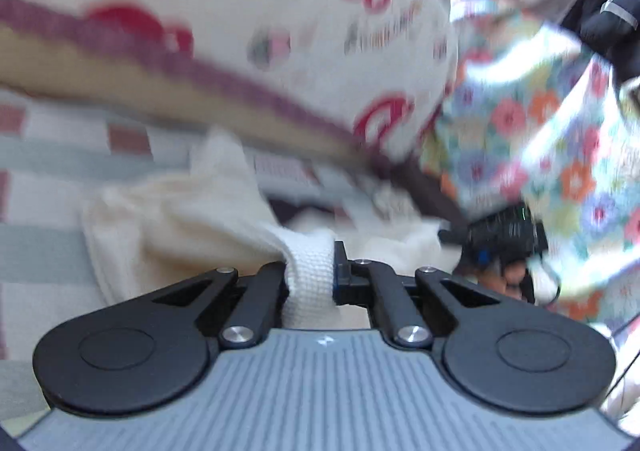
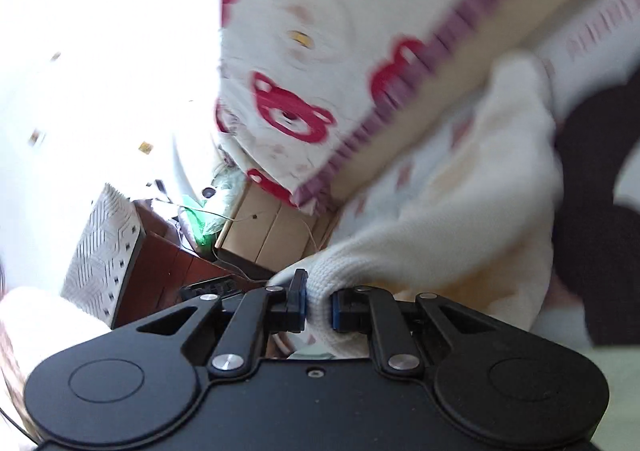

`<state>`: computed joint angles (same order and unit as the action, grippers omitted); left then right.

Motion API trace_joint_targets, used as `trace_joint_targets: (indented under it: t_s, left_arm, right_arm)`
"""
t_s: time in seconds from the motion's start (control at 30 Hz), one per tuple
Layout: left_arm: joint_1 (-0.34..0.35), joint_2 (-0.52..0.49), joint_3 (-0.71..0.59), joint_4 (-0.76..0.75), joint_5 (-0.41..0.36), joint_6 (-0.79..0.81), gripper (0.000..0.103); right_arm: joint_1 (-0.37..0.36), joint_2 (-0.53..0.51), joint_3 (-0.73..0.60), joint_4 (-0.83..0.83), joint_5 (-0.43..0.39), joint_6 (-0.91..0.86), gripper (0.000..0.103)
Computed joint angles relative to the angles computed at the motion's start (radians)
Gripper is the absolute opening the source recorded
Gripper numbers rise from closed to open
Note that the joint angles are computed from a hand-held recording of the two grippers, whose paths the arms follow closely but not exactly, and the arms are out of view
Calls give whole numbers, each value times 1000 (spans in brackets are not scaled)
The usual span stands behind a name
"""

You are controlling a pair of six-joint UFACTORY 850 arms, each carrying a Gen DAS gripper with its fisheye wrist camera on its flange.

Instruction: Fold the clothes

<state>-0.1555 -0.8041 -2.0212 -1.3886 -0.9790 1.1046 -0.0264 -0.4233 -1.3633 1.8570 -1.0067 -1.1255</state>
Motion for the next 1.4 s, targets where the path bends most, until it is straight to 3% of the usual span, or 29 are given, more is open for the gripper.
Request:
trace_joint_targets:
  t_s: [0.1, 0.17, 0.27, 0.4, 0.43, 0.47, 0.5, 0.53, 0.67, 0.8, 0.9, 1.03, 1.13, 1.27, 1.4]
  left_arm:
    - [11, 92, 137, 8, 10, 54, 5]
    - [8, 119, 185, 86, -3, 32, 5]
    - [1, 135, 245, 121, 13, 9, 6]
    - [5, 92, 212, 130, 11, -90, 17]
    - [7, 82, 200, 125, 10, -105, 19]
    - [14, 88, 210, 104, 2, -89, 15]
    - [23, 103, 231, 73, -12, -57, 13]
    - [32, 118, 251, 43, -27, -27, 5]
    - [70, 211, 377, 16, -66, 41, 5]
    - [73, 271, 490, 60, -16, 25, 5]
    - [67, 276, 523, 57, 9, 19, 5]
    - [68, 246, 468, 139, -14, -42, 5]
    - [78, 222, 404, 208, -15, -98, 6]
    - [83, 169, 270, 246, -7, -105, 8]
    - [25, 38, 25, 276, -94, -86, 8]
  right_arm:
    - [1, 33, 22, -30, 31, 16, 26]
    - [0, 16, 7, -102, -2, 131, 50]
    - [13, -6, -23, -263, 21, 316, 52]
    - [27, -38, -63, -423, 69, 552, 52]
    - [29, -42, -66, -444, 83, 596, 47]
    - [28, -41, -64, -443, 83, 597, 17]
    - [25, -31, -60, -423, 64, 557, 17]
    - [21, -19, -53, -398, 37, 503, 17]
    - [14, 31, -85, -524, -84, 426, 17]
    - [86, 29, -136, -902, -57, 595, 19]
    - [129, 12, -158, -1071, -40, 730, 21]
    - [129, 49, -149, -1126, 2, 795, 42]
    - [126, 55, -175, -1174, 25, 870, 51]
    - [135, 87, -184, -1310, 135, 967, 52]
    - [168, 90, -216, -1262, 255, 733, 52]
